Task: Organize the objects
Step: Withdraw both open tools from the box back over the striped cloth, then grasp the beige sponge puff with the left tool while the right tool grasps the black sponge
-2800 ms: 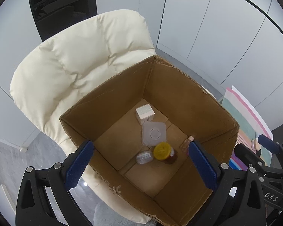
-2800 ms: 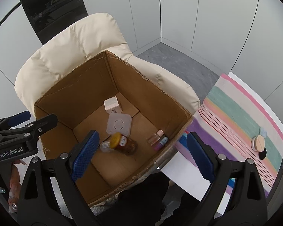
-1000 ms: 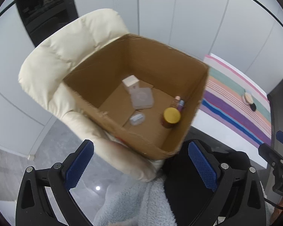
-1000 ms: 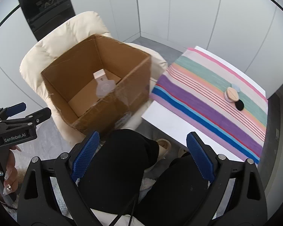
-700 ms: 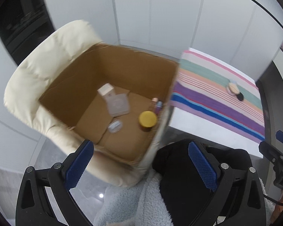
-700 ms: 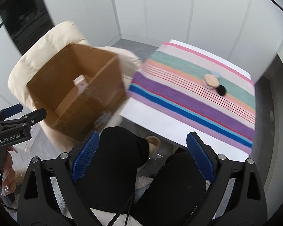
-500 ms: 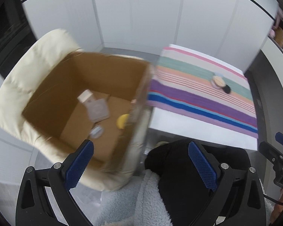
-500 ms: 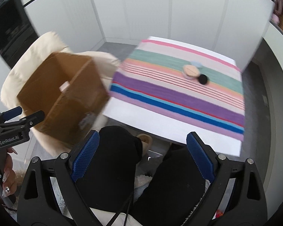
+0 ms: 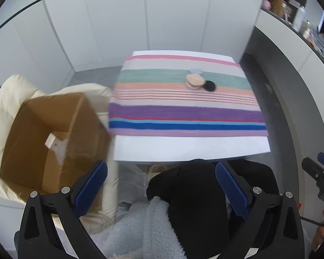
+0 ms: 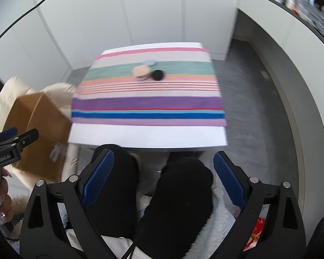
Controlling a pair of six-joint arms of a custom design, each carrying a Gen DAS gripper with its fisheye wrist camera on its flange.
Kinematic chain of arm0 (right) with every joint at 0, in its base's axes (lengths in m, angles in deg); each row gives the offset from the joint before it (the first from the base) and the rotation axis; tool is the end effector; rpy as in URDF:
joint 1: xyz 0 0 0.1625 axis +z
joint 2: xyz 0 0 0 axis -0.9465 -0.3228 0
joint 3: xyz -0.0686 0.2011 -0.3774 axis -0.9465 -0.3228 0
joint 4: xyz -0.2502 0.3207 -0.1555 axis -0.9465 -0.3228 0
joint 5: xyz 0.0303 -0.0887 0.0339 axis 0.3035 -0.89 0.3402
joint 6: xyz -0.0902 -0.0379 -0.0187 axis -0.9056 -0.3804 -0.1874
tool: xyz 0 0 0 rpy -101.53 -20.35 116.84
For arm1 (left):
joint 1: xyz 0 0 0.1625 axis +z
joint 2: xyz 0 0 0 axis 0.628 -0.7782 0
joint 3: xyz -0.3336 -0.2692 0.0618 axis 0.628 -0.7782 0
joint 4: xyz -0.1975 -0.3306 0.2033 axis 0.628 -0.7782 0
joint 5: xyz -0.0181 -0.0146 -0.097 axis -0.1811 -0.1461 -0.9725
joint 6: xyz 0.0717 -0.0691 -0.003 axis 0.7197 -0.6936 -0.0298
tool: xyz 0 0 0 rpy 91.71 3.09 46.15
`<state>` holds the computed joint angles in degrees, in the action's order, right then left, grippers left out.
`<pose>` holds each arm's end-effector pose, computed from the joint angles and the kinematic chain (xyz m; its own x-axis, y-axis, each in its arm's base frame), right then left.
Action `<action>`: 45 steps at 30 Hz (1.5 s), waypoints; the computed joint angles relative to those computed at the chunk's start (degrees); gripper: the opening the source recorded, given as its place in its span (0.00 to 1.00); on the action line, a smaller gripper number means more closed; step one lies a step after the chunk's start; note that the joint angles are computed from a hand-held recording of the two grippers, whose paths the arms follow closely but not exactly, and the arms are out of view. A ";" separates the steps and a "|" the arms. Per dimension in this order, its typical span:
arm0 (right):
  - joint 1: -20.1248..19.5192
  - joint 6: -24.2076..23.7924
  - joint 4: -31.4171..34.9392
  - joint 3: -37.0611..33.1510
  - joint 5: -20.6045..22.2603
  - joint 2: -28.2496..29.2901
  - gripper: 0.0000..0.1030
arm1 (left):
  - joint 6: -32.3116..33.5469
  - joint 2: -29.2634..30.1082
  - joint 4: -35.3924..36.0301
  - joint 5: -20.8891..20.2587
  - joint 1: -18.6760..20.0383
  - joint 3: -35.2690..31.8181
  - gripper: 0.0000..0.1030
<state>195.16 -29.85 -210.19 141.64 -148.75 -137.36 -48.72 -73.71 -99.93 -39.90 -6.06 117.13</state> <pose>0.3725 -0.4449 0.3435 -0.7547 -0.0276 0.6555 -0.3264 0.8825 -0.3387 -0.3379 -0.4571 0.3877 -0.6498 0.2650 -0.7124 0.4918 0.8612 -0.1284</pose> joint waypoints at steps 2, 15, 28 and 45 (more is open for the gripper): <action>-0.78 1.34 0.16 0.85 -0.79 -1.65 0.93 | 0.83 1.02 -0.99 -0.91 -0.19 -0.23 0.98; -5.50 1.54 -0.80 2.74 -1.04 -4.51 0.93 | 2.58 5.67 -4.78 -2.08 1.50 -1.89 0.98; -11.20 -6.83 -10.24 -0.24 -1.12 2.83 0.93 | 7.71 14.02 -11.70 -0.07 7.83 -6.49 0.98; -19.85 -28.96 -27.17 -16.19 4.34 24.93 0.93 | 18.59 30.47 -24.10 -2.46 17.61 -18.36 0.98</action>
<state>175.31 -58.81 -237.36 125.45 -144.41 -112.43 -30.14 -43.24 -124.03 -42.36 11.55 98.76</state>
